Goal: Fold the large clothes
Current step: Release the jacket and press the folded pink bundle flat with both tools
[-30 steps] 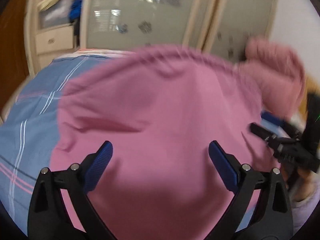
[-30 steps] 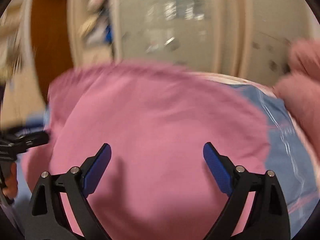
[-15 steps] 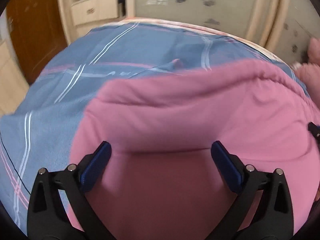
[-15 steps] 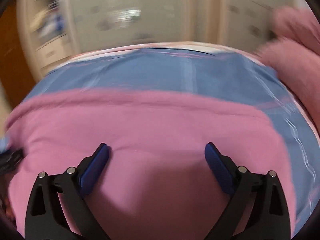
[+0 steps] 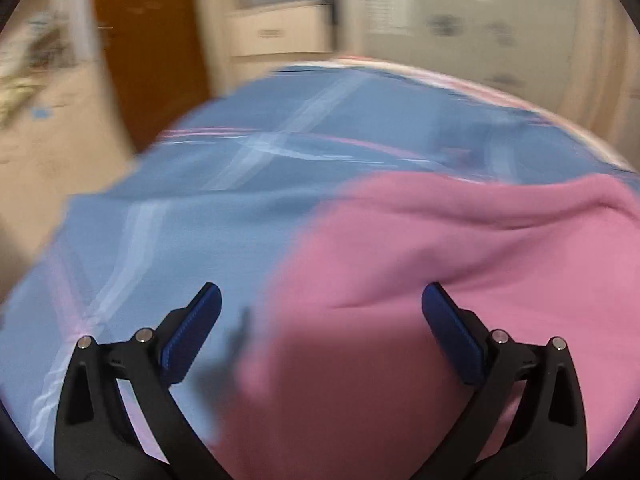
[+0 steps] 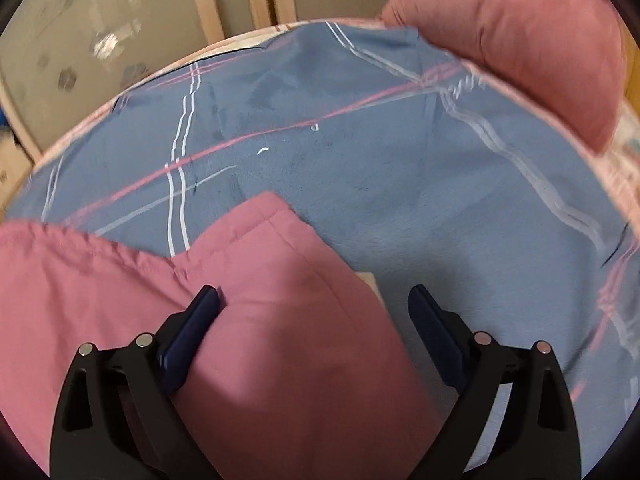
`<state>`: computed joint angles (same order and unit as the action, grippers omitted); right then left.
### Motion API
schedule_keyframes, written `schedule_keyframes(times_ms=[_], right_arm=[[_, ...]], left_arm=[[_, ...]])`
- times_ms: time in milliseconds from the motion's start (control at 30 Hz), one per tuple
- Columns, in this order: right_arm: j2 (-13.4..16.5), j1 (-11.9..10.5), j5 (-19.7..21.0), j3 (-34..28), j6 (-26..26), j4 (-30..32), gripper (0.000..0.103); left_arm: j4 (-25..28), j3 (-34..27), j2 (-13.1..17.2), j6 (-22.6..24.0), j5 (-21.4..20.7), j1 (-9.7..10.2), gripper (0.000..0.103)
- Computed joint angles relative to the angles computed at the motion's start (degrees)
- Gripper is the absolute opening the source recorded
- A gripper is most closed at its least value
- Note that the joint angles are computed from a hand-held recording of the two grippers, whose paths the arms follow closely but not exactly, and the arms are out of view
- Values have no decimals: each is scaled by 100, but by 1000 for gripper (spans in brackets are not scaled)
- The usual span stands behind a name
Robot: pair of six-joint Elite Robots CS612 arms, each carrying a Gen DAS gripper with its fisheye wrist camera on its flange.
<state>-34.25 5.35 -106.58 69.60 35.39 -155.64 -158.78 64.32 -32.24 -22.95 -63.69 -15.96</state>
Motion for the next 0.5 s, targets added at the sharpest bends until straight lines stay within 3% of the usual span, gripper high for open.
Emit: schedule_keyframes(times_ms=[33,100,200,267,367,500], right_arm=[[-79,3,24,152,-41,-145,94],[-248,4,-7,568,-60,-783,94],[-411,205,-803,1085,-351,-2583,94],[-499,357,-707,1218,-817,-3096,94],[-578,539,-89,1119,-1468,-2674,94],[-415,761,102,715,-2431,-1904,95]], left_arm=[[148,79,-71,-141,89,34,101],[55,347,-270,-122,-196,119,100],[-1252,1139,-679,652,-436,32,101],[-1831,1490,-860,1192,-793,-68,101],[-1592,1635,-998,1706,-1591,-198,101],[-800,1479,-887,1872,-1716,-336,101]])
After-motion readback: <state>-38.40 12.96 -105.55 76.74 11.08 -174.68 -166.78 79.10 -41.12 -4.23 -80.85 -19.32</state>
